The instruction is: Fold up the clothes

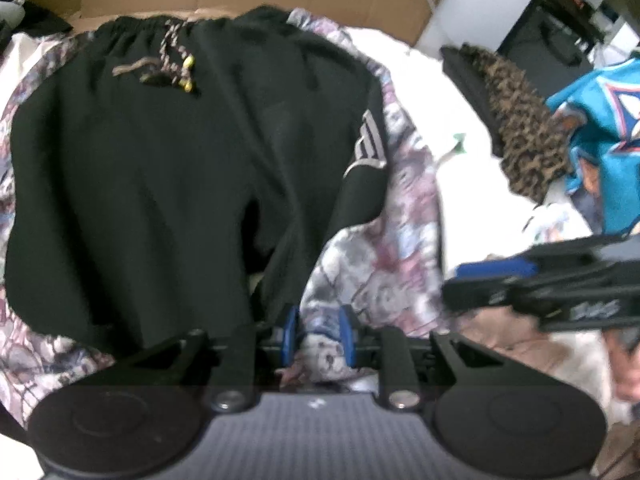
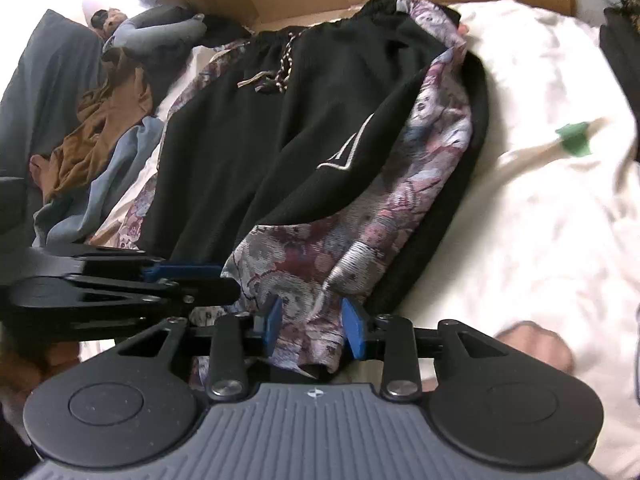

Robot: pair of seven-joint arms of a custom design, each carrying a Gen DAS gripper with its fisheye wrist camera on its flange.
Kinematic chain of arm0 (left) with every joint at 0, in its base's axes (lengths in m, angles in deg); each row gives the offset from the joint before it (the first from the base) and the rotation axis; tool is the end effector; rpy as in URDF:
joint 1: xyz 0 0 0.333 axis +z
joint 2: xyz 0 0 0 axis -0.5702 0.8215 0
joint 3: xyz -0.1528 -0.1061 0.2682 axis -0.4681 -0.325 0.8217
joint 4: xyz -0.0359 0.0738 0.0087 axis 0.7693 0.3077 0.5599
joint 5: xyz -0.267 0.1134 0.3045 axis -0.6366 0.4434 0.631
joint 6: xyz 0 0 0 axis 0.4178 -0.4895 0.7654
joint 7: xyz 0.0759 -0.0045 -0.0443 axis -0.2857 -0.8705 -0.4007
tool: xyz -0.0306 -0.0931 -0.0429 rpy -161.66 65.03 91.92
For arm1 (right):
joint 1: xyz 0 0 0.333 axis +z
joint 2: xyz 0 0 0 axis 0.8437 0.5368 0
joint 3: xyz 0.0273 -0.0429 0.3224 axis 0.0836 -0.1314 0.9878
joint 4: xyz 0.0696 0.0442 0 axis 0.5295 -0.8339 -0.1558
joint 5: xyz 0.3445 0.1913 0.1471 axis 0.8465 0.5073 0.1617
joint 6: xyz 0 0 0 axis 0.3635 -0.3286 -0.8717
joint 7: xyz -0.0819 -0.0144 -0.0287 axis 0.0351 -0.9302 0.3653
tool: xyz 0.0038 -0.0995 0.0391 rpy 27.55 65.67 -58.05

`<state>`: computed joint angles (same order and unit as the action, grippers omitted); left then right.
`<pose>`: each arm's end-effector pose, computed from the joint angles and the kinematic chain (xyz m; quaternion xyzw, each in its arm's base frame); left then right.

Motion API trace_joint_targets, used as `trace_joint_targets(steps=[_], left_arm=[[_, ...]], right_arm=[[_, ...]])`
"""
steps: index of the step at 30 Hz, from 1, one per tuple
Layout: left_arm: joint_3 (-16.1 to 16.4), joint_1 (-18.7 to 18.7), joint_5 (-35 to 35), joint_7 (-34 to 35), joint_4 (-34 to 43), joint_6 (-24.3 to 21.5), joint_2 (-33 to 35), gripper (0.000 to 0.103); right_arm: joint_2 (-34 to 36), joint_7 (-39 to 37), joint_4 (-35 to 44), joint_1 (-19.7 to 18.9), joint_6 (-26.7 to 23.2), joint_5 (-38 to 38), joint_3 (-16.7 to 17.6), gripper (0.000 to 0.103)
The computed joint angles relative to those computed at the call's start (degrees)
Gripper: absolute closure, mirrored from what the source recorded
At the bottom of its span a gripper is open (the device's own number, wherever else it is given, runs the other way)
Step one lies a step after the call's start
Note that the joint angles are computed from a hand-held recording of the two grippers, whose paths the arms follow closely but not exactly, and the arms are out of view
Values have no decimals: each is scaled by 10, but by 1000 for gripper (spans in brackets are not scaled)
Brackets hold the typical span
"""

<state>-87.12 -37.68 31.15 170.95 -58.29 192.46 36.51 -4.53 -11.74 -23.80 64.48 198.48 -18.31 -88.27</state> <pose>0.6197 -0.1267 0.5446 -0.5840 0.7718 -0.2505 0.0230 0.6384 0.1096 0.5353 -0.7319 0.6028 0.0208 0.3171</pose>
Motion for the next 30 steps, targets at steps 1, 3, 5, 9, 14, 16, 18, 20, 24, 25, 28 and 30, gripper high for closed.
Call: trace_joint_targets(steps=[1,3,5,9,14,16,18,20,24,25,28,30], left_arm=[[1,0,6,-7,3,-5,4,79],[1,0,10,-13,4,-5,9,79],[1,1,14,-20,6,-5,14,77],[0,0,20,-23,6,0,18,77],[0,2,19,-28,7,4,23,77],[0,2,19,-29,10,5,26,77],[0,2,19,-31,12,6,29,77],[-1,2,19,-32,13,7,29,77],[-1,2,19,-33,16,6,32,77],[-1,2,19,-34,18,4,33,77],[-2,2,22,-33,26,-2,34,77],[-2,2,19,-27,29,-2,32,78]], right_arm=[[-2,5,0,-1,-1,-9,-2,63],[-8,24,-5,-4,11,-13,-7,62],[-3,52,-2,-11,7,-4,-12,58],[15,96,12,-28,-30,38,-16,58],[34,111,20,-38,-63,65,-8,58],[38,113,19,-39,-68,66,-5,58],[40,114,14,-40,-72,70,-3,58],[44,115,11,-40,-72,75,-1,58],[44,114,-1,-42,-59,111,3,71],[45,117,-2,-43,-56,117,3,84],[34,113,-12,-43,-47,119,1,101],[23,111,-17,-41,-42,114,-1,102]])
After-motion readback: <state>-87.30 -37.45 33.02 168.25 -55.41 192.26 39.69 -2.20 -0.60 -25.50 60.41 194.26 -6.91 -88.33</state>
